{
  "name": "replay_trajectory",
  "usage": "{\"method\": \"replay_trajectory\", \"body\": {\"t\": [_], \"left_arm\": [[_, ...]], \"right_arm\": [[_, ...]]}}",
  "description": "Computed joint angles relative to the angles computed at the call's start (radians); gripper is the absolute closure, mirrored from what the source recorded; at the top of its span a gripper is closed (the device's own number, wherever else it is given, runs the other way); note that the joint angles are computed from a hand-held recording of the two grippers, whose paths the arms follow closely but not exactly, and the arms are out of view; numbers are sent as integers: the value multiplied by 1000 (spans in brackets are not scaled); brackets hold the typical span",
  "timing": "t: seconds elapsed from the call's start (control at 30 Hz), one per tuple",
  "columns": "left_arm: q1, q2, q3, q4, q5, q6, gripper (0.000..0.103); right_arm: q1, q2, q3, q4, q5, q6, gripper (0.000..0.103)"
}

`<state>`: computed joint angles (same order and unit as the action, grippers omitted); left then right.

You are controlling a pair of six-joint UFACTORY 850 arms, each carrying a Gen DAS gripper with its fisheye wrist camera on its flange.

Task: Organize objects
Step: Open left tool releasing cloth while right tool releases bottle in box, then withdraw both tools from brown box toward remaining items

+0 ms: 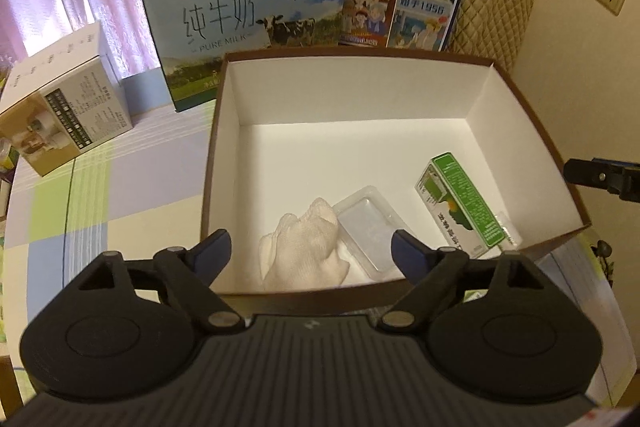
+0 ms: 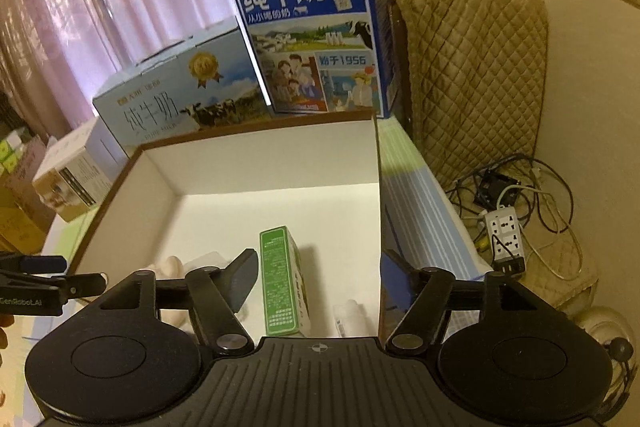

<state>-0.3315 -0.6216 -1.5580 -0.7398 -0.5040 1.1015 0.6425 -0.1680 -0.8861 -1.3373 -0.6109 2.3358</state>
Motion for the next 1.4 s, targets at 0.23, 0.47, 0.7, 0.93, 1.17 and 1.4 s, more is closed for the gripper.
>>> {"method": "replay_trajectory", "body": {"t": [0.23, 0.47, 0.7, 0.93, 1.17, 1.4], "left_arm": [[23, 85, 98, -69, 4, 79, 17], [58, 165, 211, -108, -7, 139, 17], [92, 216, 298, -81, -18, 130, 17], [104, 257, 371, -83, -28, 146, 17], [107, 287, 428, -70, -35, 162, 17], [108, 299, 469, -33, -35, 153, 17]], "right_arm": [[70, 37, 23, 43, -49, 27, 34], [152, 46, 47, 133, -40, 40, 33], [223, 38, 67, 234, -16, 57, 33], [272, 34, 73, 278, -13, 89, 33], [301, 8, 65, 323, 16, 89, 33], [316, -29, 53, 371, 45, 78, 33]]}}
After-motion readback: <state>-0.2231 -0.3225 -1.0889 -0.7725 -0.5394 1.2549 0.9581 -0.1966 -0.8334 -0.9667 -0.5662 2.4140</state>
